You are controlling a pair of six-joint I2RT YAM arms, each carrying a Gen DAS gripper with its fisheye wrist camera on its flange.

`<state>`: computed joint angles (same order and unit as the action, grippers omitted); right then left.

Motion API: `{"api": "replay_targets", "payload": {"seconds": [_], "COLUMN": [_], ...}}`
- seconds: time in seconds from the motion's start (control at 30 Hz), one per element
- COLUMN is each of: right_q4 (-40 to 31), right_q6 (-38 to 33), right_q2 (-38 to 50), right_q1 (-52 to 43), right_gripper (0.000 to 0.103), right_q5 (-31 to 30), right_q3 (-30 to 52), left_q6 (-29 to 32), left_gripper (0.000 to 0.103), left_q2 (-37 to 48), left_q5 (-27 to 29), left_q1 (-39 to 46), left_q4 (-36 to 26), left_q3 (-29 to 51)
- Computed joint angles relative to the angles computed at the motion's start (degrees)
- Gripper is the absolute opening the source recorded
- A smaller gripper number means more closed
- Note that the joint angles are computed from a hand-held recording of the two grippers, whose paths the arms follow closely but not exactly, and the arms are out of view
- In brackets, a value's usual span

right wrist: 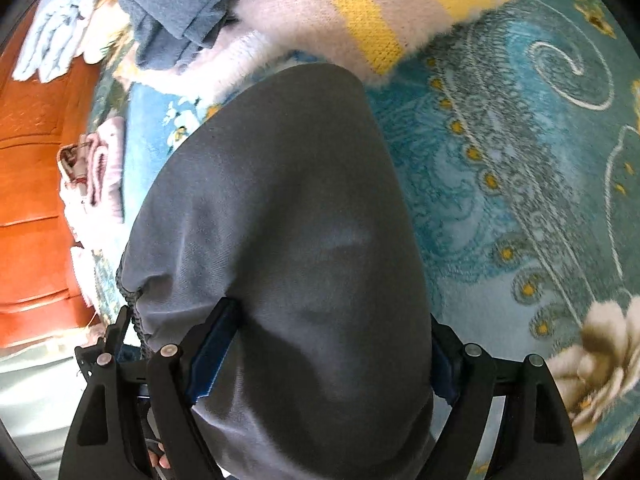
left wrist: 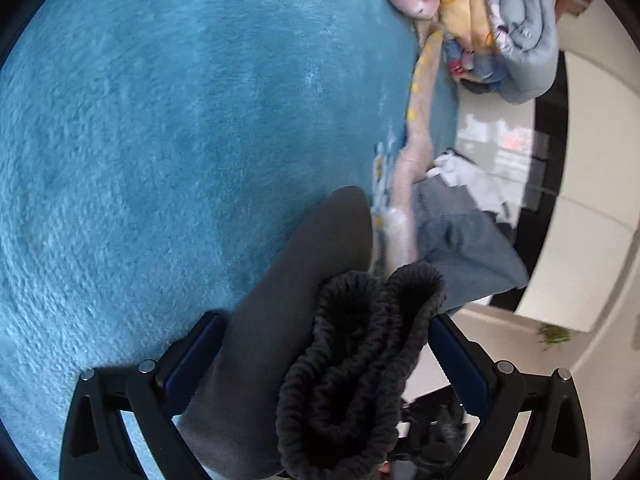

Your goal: Fold clothes

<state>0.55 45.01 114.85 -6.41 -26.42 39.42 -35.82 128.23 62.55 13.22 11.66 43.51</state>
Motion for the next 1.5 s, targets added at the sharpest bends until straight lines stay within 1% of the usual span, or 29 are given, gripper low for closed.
{"api": "replay_targets", "payload": {"seconds": [0.1, 0.2, 0.23, 0.27, 0.3, 0.33, 0.37, 0.4, 0.43, 0.47, 0.53, 0.6, 0.63, 0.7, 0.73, 0.8, 0.87, 0.93, 1.0, 1.07, 1.13, 1.2, 1.27, 1.3, 1.33, 1.37, 1.4, 1.47, 1.5], "right_q4": [7.15, 16.09, 18.79, 19.74, 20.13, 20.37, 18.66, 16.47, 14.19, 13.89, 12.98, 8.19, 6.75, -3.31, -13.51, -33.32, -49.42, -58.38, -64.54, -68.26, -71.61, -75.36, -79.95, -81.33, -81.29, -78.90, -76.12, -70.29, -70.71], "right_q6": [-0.75, -2.44, -3.28, -4.37, -5.60, -6.92, -8.04, -9.11, -10.24, -11.37, -14.53, -20.73, -21.92, -32.59, -43.14, -64.37, -83.63, -95.36, -103.01, -106.52, -107.37, -107.79, -107.57, -106.84, -105.46, -103.22, -101.24, -94.87, -93.97], "right_q2": [0.19, 1.30, 1.82, 2.10, 2.33, 2.59, 1.82, 0.82, -0.14, -1.83, -5.17, -7.65, -9.67, -14.05, -15.11, -14.27, -10.35, -7.38, -3.59, 1.06, 6.70, 13.90, 21.67, 24.52, 26.29, 26.38, 24.76, 22.99, 24.36], "right_q1": [-0.64, -2.83, -3.62, -4.72, -5.92, -7.16, -8.23, -9.24, -10.26, -10.51, -11.84, -17.46, -18.98, -27.12, -33.86, -48.26, -62.34, -74.54, -84.73, -92.70, -97.62, -101.13, -103.93, -104.74, -105.22, -105.15, -104.11, -101.67, -102.17], "right_gripper": [0.085, 0.085, 0.085, 0.085, 0.085, 0.082, 0.073, 0.067, 0.058, 0.053, 0.049, 0.048, 0.048, 0.048, 0.048, 0.048, 0.048, 0.048, 0.048, 0.048, 0.048, 0.048, 0.048, 0.048, 0.048, 0.048, 0.048, 0.048, 0.048], "right_q5": [-2.08, -6.27, -7.90, -9.73, -11.62, -13.52, -14.88, -16.09, -17.29, -18.00, -19.94, -24.79, -26.25, -29.70, -30.03, -27.42, -23.56, -17.88, -13.10, -10.27, -9.56, -10.31, -11.48, -12.13, -12.93, -13.88, -14.54, -16.44, -16.71], "right_q3": [-3.55, -7.79, -8.93, -9.70, -10.32, -10.86, -10.81, -10.59, -10.31, -11.48, -13.77, -15.04, -16.33, -17.72, -16.21, -10.67, -3.33, 3.58, 12.45, 22.44, 32.39, 42.99, 55.17, 59.43, 61.79, 61.27, 57.87, 53.71, 55.06], "left_q6": [-4.09, -5.22, -5.46, -5.57, -5.40, -5.13, -4.82, -4.55, -4.77, -5.31, -7.75, -10.54, -11.76, -13.98, -15.74, -19.78, -24.24, -27.62, -29.12, -29.28, -29.89, -31.77, -33.87, -34.78, -35.48, -36.17, -35.91, -31.88, -29.63], "left_gripper": [0.103, 0.102, 0.100, 0.096, 0.082, 0.070, 0.068, 0.063, 0.059, 0.058, 0.055, 0.055, 0.055, 0.055, 0.055, 0.055, 0.055, 0.055, 0.055, 0.055, 0.056, 0.056, 0.056, 0.057, 0.057, 0.057, 0.057, 0.060, 0.062], "left_q2": [-1.06, -7.22, -9.49, -12.30, -15.83, -18.94, -22.11, -25.33, -28.17, -30.49, -37.15, -43.32, -45.68, -47.43, -46.62, -41.79, -34.06, -25.85, -18.12, -9.98, -1.81, 4.45, 11.10, 14.29, 17.05, 20.03, 23.18, 29.97, 33.15], "left_q5": [0.45, -3.61, -5.07, -7.08, -9.80, -12.14, -14.41, -16.66, -18.88, -20.62, -24.38, -26.86, -28.07, -30.41, -32.02, -33.70, -34.70, -34.96, -35.08, -34.41, -33.45, -32.49, -31.46, -31.12, -31.16, -31.17, -31.13, -31.16, -31.46], "left_q1": [-0.22, -3.02, -4.04, -5.19, -6.31, -7.04, -7.83, -8.92, -10.40, -11.78, -15.82, -21.15, -24.06, -31.82, -37.05, -45.45, -52.81, -58.81, -64.02, -68.53, -72.23, -74.07, -75.64, -76.33, -76.92, -77.49, -77.97, -78.55, -78.72], "left_q4": [6.19, 6.86, 6.68, 5.63, 3.30, 1.40, -0.48, -2.56, -5.02, -6.94, -10.19, -11.90, -12.72, -13.23, -12.42, -8.46, -4.46, -2.85, -4.38, -6.79, -8.42, -9.69, -12.26, -14.24, -17.04, -20.11, -24.03, -34.40, -40.28], "left_q3": [-3.09, -6.64, -7.66, -8.61, -9.52, -10.47, -11.43, -12.25, -12.52, -12.74, -13.91, -14.69, -14.58, -12.77, -10.97, -7.13, -1.47, 6.15, 15.45, 26.37, 37.41, 45.30, 54.45, 59.36, 64.27, 69.67, 75.79, 90.18, 97.10]}}
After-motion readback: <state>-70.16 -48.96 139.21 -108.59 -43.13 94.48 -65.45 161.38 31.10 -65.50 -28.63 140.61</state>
